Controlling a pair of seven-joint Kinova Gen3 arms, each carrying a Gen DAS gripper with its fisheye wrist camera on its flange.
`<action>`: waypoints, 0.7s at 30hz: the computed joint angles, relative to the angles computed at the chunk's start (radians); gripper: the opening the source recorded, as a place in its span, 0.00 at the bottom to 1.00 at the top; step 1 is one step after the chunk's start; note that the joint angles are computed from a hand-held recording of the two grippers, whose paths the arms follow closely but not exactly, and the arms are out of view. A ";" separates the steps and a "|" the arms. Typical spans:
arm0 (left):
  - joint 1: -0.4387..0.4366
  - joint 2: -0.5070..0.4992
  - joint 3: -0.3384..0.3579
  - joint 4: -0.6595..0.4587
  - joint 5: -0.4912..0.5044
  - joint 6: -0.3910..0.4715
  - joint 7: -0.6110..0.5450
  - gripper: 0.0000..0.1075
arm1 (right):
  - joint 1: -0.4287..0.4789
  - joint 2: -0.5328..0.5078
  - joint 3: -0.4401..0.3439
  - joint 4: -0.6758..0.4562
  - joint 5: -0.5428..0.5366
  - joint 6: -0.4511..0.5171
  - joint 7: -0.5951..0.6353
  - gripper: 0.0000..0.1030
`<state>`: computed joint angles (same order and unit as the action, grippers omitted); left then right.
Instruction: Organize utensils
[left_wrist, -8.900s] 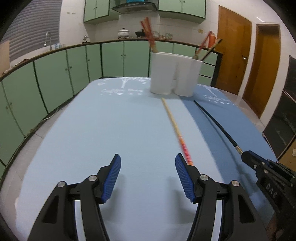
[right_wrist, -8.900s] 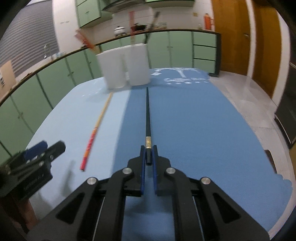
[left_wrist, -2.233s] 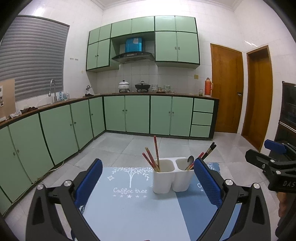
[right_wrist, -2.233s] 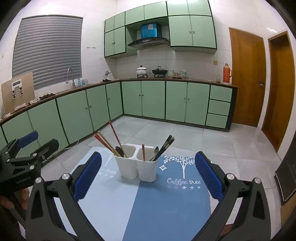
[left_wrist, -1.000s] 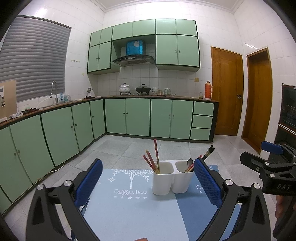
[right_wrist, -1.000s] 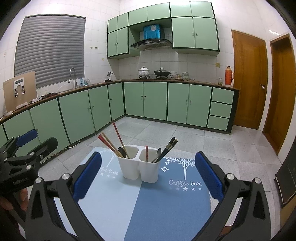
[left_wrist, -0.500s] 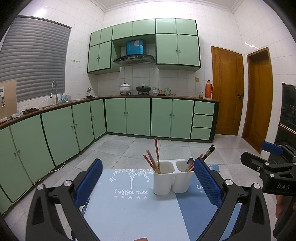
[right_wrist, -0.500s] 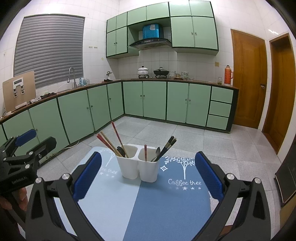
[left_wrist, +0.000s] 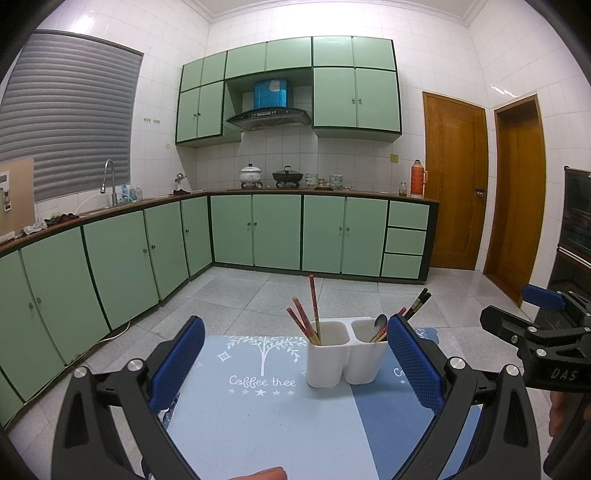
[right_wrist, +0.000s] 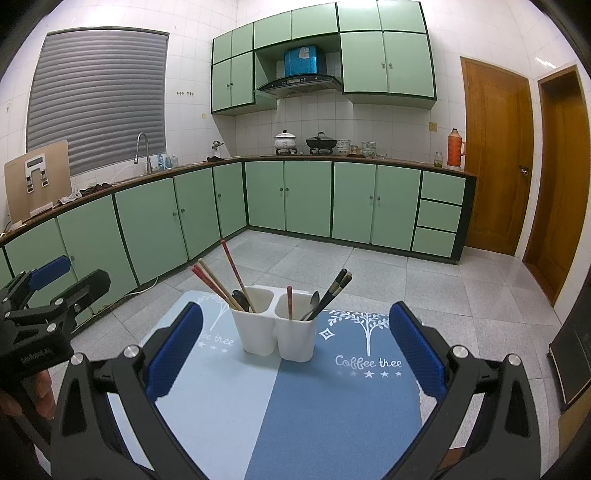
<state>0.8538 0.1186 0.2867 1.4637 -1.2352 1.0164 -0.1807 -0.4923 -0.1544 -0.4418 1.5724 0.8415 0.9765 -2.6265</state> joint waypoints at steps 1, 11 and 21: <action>0.000 0.000 0.000 0.000 0.000 0.000 0.000 0.90 | 0.000 0.000 0.000 0.000 0.000 0.001 0.001 0.95; -0.007 -0.003 -0.001 -0.002 0.012 0.000 -0.003 0.90 | 0.001 0.000 -0.001 0.017 0.004 -0.002 -0.012 0.95; -0.001 0.004 -0.007 -0.011 0.013 0.003 -0.003 0.90 | -0.010 0.006 0.002 0.020 0.018 0.010 -0.013 0.95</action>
